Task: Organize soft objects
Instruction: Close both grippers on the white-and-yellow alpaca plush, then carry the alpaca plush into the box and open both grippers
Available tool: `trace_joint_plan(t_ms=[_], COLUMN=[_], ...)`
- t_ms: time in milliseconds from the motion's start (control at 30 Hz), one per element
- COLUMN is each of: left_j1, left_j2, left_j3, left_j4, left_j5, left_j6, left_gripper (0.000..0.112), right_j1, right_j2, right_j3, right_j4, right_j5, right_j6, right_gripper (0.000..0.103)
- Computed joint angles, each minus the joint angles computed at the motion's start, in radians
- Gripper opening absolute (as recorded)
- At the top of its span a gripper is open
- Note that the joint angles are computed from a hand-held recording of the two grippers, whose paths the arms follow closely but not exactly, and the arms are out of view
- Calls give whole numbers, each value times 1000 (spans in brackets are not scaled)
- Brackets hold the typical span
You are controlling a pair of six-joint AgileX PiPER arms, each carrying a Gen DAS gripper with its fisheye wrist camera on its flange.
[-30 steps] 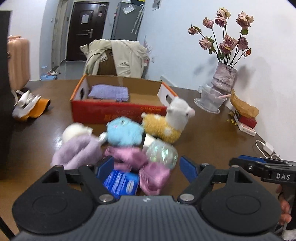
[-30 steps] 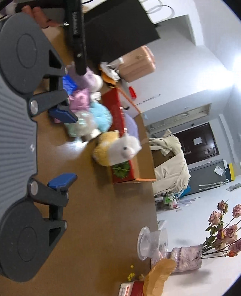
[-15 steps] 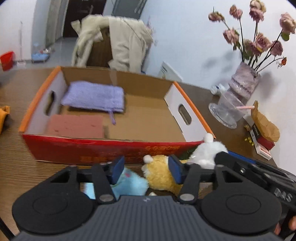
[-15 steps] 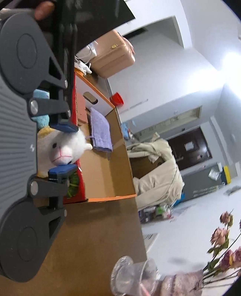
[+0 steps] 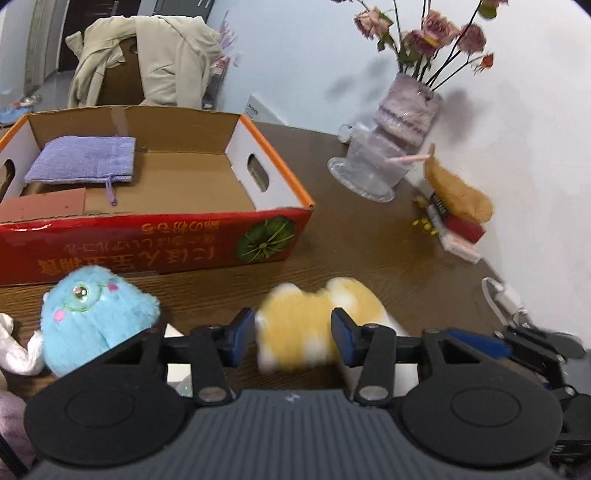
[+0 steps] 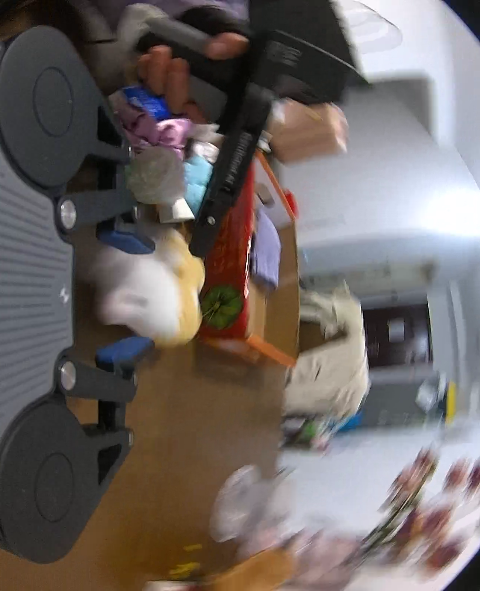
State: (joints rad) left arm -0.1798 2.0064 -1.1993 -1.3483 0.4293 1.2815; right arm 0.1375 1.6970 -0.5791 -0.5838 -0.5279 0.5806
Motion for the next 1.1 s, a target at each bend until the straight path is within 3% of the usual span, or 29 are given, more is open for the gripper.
trace_joint_plan(t_ms=[67, 167, 333, 567, 633, 667, 733, 867, 933, 1000, 1100], left_j1=[-9, -12, 4, 6, -9, -20, -28, -13, 16, 51, 99], left_j2=[10, 32, -6, -59, -47, -40, -38, -108, -143, -142, -35], left_j3=[-9, -27, 30, 147, 139, 138, 156, 186, 160, 60, -218], left_j4=[35, 92, 52, -129, -98, -99, -185, -283, -256, -136, 94], left_j5=[-13, -11, 11, 41, 38, 29, 17, 32, 47, 68, 114], left_j6=[-27, -83, -76, 107, 86, 92, 174, 268, 237, 106, -154], left_gripper=[47, 48, 54, 58, 54, 43, 42, 41, 41, 42, 46], right_j1=[-18, 54, 140, 152, 173, 181, 204, 252, 253, 235, 210], right_j2=[24, 74, 151, 184, 183, 183, 166, 73, 15, 1, 91], right_j3=[49, 80, -5, -7, 2, 4, 16, 38, 0, -117, -375], right_j4=[48, 243, 452, 506, 554, 573, 628, 750, 750, 718, 665], right_j5=[-86, -162, -82, -73, -67, -62, -52, -37, 14, 111, 248], right_j6=[57, -46, -264, -297, -321, -335, -364, -446, -480, -501, -498], right_gripper=[53, 56, 56, 56, 55, 55, 47, 45, 45, 45, 45])
